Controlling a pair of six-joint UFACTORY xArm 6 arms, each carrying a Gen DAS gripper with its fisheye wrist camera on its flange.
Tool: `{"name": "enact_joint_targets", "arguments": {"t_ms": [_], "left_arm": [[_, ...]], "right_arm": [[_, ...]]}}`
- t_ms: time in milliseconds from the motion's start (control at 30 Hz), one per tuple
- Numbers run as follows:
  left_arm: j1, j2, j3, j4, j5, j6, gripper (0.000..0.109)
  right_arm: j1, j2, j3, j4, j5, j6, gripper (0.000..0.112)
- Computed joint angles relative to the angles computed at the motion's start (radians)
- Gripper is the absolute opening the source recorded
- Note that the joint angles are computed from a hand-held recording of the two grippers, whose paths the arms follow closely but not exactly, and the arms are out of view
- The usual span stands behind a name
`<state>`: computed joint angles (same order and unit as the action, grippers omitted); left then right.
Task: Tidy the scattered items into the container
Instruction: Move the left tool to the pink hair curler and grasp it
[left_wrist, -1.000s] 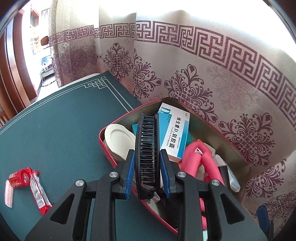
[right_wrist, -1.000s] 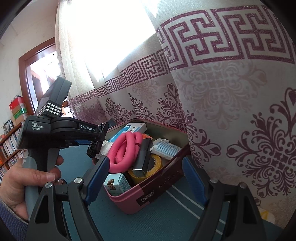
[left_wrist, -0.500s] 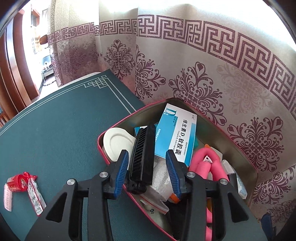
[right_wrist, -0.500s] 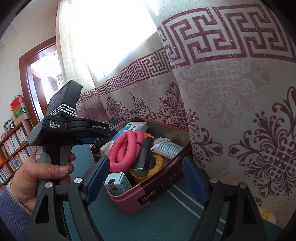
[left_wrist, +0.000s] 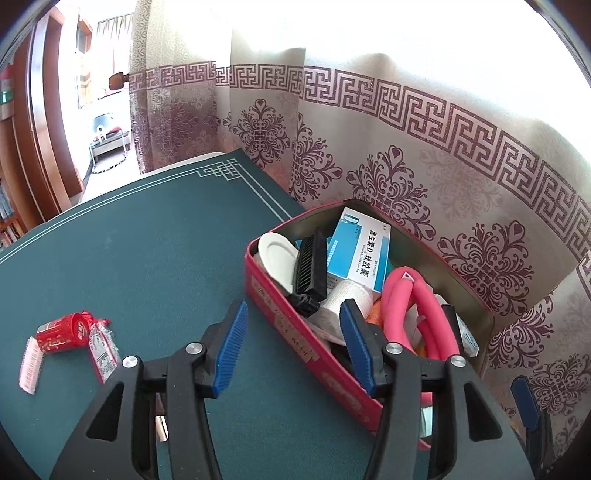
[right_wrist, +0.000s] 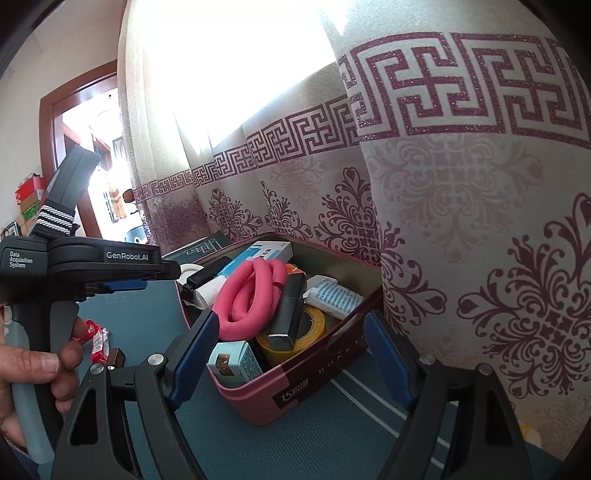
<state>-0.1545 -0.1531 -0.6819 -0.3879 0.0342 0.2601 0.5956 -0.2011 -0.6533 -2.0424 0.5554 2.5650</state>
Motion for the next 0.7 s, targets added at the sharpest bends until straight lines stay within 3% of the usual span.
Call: {"name": "enact_joint_targets", "arguments": {"t_ms": [200, 500, 700], "left_arm": [[0.091, -0.08, 0.078, -0.128, 0.01, 0.116, 0.057], [0.293, -0.117, 0.144, -0.389, 0.039, 0.361, 0.059], [0.454, -0.089, 0.166, -0.223, -0.023, 0.282, 0.059]], "right_arm": [[0.031, -0.001, 0.002, 0.057, 0.041, -0.079, 0.085], [0.138, 0.018, -0.014, 0.136, 0.184, -0.256, 0.093], [0.111, 0.042, -0.042, 0.167, 0.096, -0.327, 0.093]]}}
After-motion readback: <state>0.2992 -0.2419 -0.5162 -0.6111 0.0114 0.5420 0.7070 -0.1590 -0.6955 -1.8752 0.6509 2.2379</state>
